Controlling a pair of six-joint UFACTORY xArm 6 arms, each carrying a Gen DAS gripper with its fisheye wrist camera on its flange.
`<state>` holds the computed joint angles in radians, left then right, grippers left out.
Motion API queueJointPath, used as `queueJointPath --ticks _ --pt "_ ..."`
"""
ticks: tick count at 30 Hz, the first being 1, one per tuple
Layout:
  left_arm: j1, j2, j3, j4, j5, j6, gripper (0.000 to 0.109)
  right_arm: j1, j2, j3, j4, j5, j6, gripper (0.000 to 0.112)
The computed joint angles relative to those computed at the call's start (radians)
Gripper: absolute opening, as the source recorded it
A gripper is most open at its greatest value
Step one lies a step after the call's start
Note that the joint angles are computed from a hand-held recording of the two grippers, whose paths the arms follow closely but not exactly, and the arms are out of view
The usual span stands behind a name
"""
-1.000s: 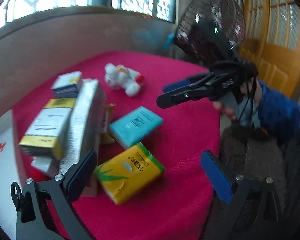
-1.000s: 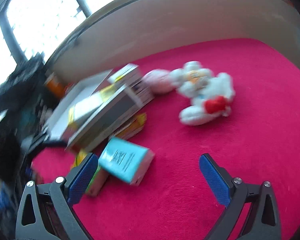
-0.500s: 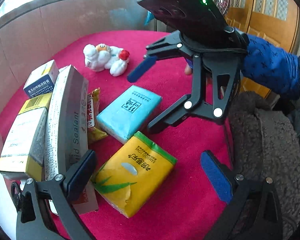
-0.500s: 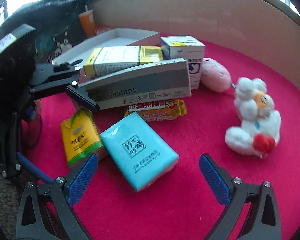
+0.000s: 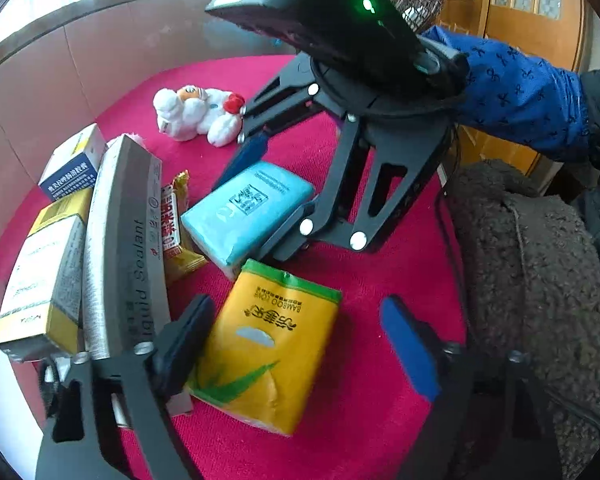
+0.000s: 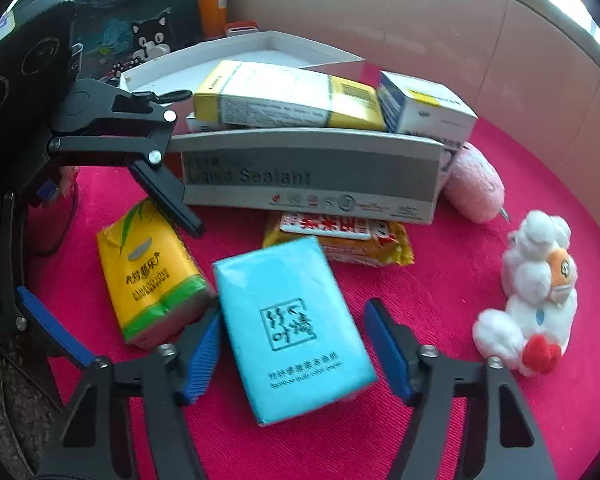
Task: Organize objects
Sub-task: 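Grasp the blue tissue pack with the right tool while the left tool grasps the yellow tissue pack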
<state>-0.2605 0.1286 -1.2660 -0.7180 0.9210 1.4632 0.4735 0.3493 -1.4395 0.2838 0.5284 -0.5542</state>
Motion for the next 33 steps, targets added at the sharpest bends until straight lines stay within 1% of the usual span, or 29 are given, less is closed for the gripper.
queueJointPath --ticks 1,2,3,6,8,9,10,11,13,15,18,21,23,26,28,29,31,33 --pt "0.004 -0.001 -0.001 -0.006 0.005 0.002 0.072 0.005 0.007 -0.007 0.001 0.000 0.002 0.063" --pt "-0.006 0.004 -0.002 -0.008 -0.007 -0.002 0.066 0.006 0.006 -0.007 0.010 0.004 -0.002 0.061" --pt "-0.010 0.003 0.001 -0.004 -0.022 -0.005 0.063 0.008 0.006 -0.006 0.010 0.002 0.003 0.059" --pt "-0.020 -0.001 0.013 0.007 -0.053 -0.005 0.063 0.010 -0.016 0.026 0.013 -0.013 0.018 0.058" --pt "-0.034 -0.010 0.033 0.029 -0.095 -0.014 0.063 0.011 -0.015 0.029 0.021 -0.020 0.025 0.058" --pt "-0.046 -0.018 0.053 0.044 -0.133 -0.016 0.064 0.014 -0.011 0.026 0.021 -0.024 0.031 0.058" --pt "-0.063 -0.030 0.084 0.065 -0.196 -0.017 0.066 0.013 -0.013 0.030 0.025 -0.028 0.031 0.058" --pt "-0.069 -0.039 0.102 0.048 -0.229 -0.001 0.067 0.014 -0.015 0.035 0.024 -0.034 0.038 0.058" --pt "-0.065 -0.030 0.089 0.045 -0.220 -0.020 0.069 0.013 -0.021 0.046 0.030 -0.044 0.038 0.058" --pt "-0.065 -0.028 0.088 0.038 -0.230 -0.020 0.070 0.013 -0.027 0.060 0.032 -0.058 0.045 0.058" --pt "-0.071 -0.034 0.102 0.009 -0.261 -0.015 0.070 0.014 -0.032 0.071 0.029 -0.070 0.067 0.058" --pt "-0.068 -0.059 0.141 -0.058 -0.292 0.032 0.070 0.014 -0.028 0.062 0.010 -0.061 0.099 0.059" --pt "-0.071 -0.060 0.143 -0.064 -0.305 0.025 0.070 0.014 -0.030 0.066 0.006 -0.066 0.113 0.060" --pt "-0.074 -0.068 0.152 -0.062 -0.314 0.013 0.070 0.021 -0.031 0.077 -0.024 -0.092 0.151 0.060" --pt "-0.084 -0.071 0.174 -0.076 -0.338 0.015 0.070 0.025 -0.043 0.102 -0.039 -0.124 0.179 0.059" --pt "-0.086 -0.080 0.187 -0.080 -0.347 0.016 0.069 0.026 -0.051 0.117 -0.049 -0.139 0.197 0.058" --pt "-0.082 -0.087 0.198 -0.094 -0.358 0.032 0.057 0.027 -0.066 0.137 -0.050 -0.149 0.213 0.055" --pt "-0.090 -0.103 0.223 -0.104 -0.399 0.046 0.052 0.028 -0.085 0.164 -0.054 -0.163 0.241 0.055"
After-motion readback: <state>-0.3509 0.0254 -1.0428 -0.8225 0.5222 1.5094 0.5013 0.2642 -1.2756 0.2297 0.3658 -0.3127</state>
